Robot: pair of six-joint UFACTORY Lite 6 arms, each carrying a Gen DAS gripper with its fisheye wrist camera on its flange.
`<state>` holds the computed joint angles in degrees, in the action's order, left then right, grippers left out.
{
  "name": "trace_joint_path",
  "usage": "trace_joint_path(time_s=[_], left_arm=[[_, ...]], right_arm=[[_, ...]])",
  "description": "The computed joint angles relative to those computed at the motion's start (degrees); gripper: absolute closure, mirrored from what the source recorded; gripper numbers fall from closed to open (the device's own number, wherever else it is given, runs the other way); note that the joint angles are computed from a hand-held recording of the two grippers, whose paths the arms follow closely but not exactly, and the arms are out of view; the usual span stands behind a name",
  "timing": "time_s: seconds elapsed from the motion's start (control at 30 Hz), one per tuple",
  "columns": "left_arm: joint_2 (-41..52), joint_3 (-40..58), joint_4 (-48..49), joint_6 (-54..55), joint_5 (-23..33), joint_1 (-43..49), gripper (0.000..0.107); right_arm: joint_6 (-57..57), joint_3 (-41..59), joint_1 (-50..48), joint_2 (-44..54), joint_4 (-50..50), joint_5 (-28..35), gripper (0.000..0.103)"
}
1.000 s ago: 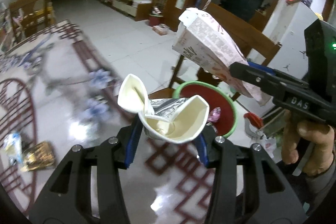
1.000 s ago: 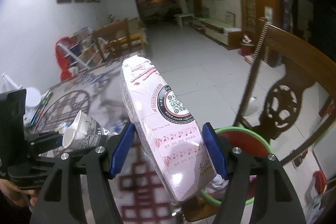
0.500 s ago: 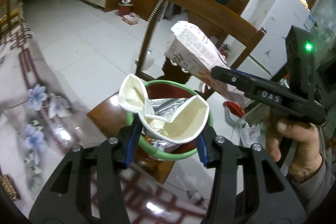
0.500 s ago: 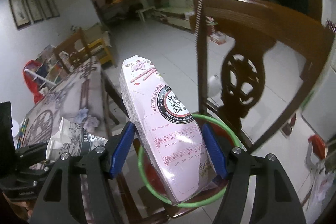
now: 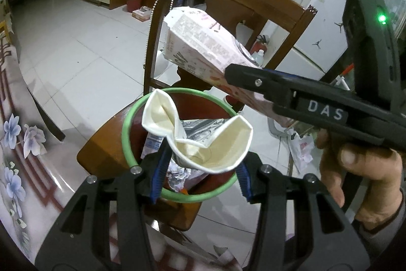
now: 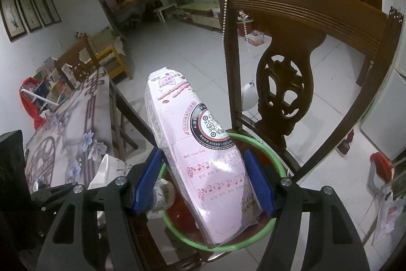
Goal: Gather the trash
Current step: 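Carry the cup and pink package over the red bin and open both tools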
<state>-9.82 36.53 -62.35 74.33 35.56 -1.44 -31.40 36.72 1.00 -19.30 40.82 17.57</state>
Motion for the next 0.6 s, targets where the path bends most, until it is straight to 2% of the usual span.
trace_joint_path(time_s=[0.23,0.3,0.37,0.4,0.47,0.6], left_arm=[[2.2,1.2,-0.1,-0.8,-1.9,-2.5,0.059],[2.1,0.9,-0.4,-0.6,-1.0,-2.1,0.033],[1.4,0.3,-0.8,0.2,-0.3,-1.7,0.025],[1.1,0.0,-0.7,0.2,-0.6,-1.8,0.017],[0.2,-0.7,-0.2,0.3,-0.8,-1.4,0.011],[-2.3,-2.1,1.8,0.3,0.2,1.8,0.010]], right_arm=[[-0.4,0.1,-2.3,1.0,0.9,0.0,0.036],[2.0,0.2,-2.3,1.0,-1.3,-0.5,0.036],[4.2,0.2,-1.9,0.7,-3.3,-0.8,0.033],[5.9,0.2,-1.4,0.4,-4.8,-1.1,0.030],[9.0,0.1,-0.7,0.1,-7.9,-2.1,0.023],[14.0,0.0,0.5,-0.6,-12.6,-2.9,0.016]])
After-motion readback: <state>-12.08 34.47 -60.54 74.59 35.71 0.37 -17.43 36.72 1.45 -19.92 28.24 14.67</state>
